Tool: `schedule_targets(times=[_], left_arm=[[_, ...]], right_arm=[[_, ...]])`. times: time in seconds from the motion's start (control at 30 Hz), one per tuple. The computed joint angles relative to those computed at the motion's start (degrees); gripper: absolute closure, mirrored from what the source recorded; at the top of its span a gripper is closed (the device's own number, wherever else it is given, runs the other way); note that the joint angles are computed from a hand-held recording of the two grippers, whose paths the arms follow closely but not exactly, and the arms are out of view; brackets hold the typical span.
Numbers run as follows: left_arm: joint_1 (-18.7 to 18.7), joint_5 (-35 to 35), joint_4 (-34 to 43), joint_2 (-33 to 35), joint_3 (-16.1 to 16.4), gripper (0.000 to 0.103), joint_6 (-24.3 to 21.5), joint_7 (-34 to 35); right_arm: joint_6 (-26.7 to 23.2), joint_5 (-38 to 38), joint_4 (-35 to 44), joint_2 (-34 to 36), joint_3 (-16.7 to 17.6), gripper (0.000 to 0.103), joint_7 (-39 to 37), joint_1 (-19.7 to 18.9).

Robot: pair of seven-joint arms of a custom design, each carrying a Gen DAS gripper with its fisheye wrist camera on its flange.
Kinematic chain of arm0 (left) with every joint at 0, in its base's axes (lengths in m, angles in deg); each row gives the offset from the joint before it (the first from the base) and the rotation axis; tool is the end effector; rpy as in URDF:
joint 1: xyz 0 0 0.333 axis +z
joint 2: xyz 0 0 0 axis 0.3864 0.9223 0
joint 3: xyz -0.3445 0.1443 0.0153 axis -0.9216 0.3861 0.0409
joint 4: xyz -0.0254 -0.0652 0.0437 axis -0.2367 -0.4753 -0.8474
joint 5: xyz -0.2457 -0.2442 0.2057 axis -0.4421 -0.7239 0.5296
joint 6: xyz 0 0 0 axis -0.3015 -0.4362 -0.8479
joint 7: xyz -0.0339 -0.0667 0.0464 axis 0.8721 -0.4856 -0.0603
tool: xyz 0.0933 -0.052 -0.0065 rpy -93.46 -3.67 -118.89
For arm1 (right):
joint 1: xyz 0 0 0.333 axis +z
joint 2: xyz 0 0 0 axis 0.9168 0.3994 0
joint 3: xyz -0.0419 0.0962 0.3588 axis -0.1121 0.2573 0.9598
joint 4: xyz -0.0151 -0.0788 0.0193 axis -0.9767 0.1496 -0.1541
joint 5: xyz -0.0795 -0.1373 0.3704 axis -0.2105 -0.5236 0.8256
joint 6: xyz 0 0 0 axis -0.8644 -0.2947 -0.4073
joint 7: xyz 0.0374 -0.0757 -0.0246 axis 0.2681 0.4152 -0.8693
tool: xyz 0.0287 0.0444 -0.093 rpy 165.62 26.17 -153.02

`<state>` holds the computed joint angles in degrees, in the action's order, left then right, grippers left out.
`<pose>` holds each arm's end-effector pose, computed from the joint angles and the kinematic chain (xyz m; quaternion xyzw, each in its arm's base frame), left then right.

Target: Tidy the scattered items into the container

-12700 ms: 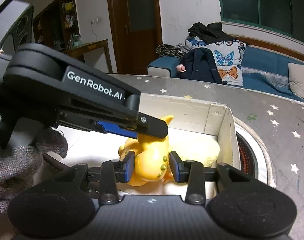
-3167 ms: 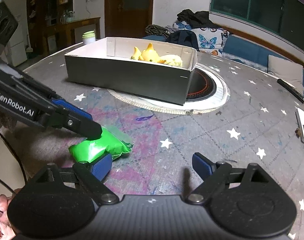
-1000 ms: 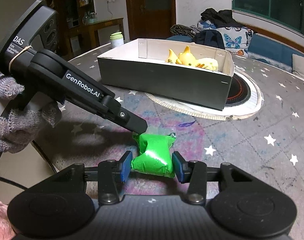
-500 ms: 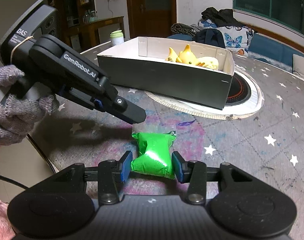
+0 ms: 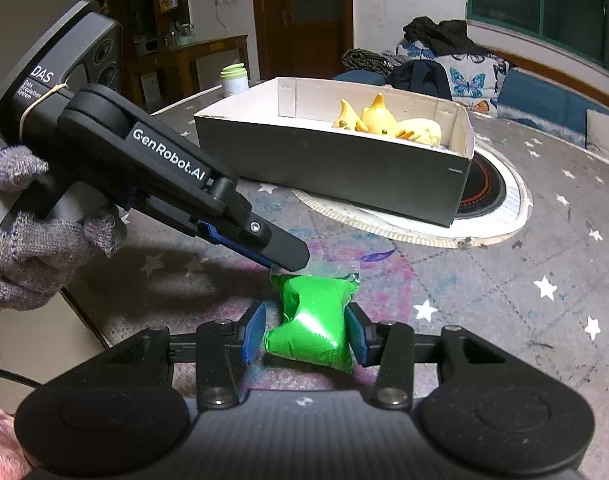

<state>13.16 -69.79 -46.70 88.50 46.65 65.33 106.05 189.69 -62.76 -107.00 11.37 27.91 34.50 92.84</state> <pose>0.5293 -0.1748 0.4421 0.6209 -0.6639 0.4087 0.0823 0.3946 0.2172 0.4013 -0.7925 0.4664 -0.1688 0.3548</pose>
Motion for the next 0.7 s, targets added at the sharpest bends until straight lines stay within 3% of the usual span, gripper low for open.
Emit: schedule_targets(times=[0.17,0.4,0.57,0.63,0.7], left_arm=[[-0.1,-0.9,0.3,0.3,-0.2,0.084,-0.4,1.9],[-0.4,-2.0,0.1,0.1,-0.5,0.091,1.0,3.4],[-0.6,-2.0,-0.4,-0.2,-0.4,0.093,1.7,3.1],[-0.8,-1.8,-0.5,-0.4,-0.5,0.094,2.2,3.0],[-1.0,-1.9,-0.7,-0.6,-0.5,0.094,2.5,3.3]], right_arm=[[-0.3,-2.8,0.7,0.5,-1.6,0.061,3.5,0.6],[-0.1,-4.7,1.1,0.9,-0.4,0.063,4.9,-0.9],[0.7,-11.4,2.0,1.1,-1.7,0.062,11.4,-1.3],[0.3,-7.2,1.3,0.7,1.1,0.063,7.7,-3.1],[-0.3,-5.2,1.0,0.4,1.7,0.066,5.6,-3.1]])
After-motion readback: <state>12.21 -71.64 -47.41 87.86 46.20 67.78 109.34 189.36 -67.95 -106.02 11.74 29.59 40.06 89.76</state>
